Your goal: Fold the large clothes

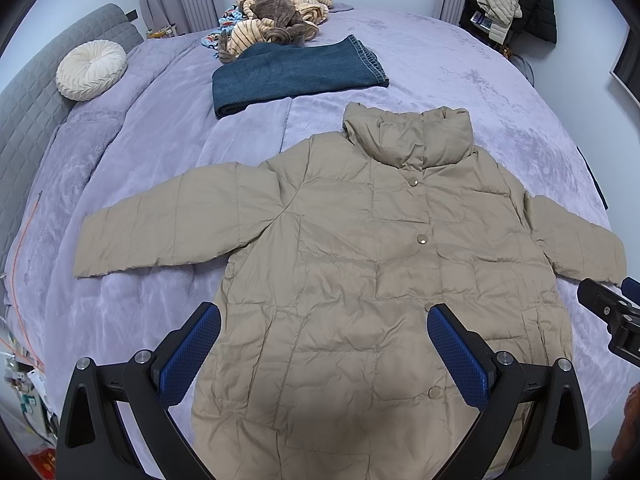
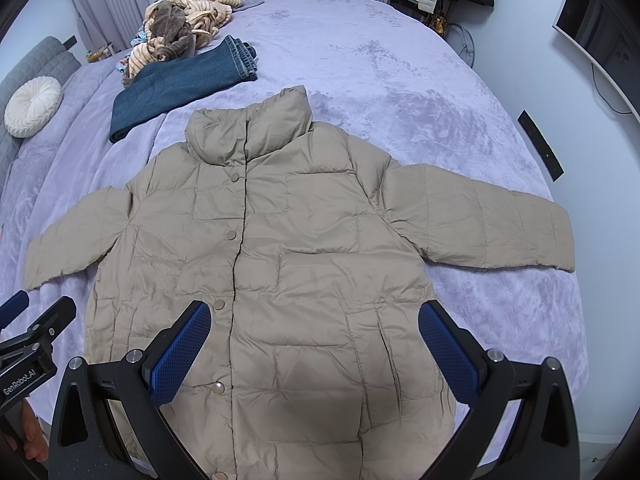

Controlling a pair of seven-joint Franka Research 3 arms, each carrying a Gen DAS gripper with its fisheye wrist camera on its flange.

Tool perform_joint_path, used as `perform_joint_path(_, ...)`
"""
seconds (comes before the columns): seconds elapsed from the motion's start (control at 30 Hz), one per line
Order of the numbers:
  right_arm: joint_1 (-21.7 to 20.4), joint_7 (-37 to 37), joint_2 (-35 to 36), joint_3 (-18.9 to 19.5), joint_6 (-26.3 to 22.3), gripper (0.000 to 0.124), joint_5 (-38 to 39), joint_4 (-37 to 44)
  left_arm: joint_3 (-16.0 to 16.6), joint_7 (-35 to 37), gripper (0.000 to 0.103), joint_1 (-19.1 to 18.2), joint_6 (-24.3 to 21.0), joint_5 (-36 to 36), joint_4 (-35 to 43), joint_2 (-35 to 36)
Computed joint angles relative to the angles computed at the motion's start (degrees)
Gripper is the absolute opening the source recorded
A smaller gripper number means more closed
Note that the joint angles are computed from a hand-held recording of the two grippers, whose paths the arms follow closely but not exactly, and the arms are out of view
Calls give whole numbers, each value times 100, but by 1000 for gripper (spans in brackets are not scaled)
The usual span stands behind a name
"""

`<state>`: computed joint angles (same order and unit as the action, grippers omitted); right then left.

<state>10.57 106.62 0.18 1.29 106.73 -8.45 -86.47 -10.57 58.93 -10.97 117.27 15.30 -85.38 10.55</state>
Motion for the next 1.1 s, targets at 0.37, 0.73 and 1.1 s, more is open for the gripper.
perform_joint_path(0.37,44,45,62,12,-45,103,-23,100,1,1,103,21,10,-54,-79,-62)
perform_joint_path(0.73,63,75,97,7,-2,103,-44,100,-1,-9,103,33,79,-117,-103,-22)
perform_joint_path(1.1,197,227,297,60,-65,103,-9,305,59,155,103,231,288,-418,-336,-130)
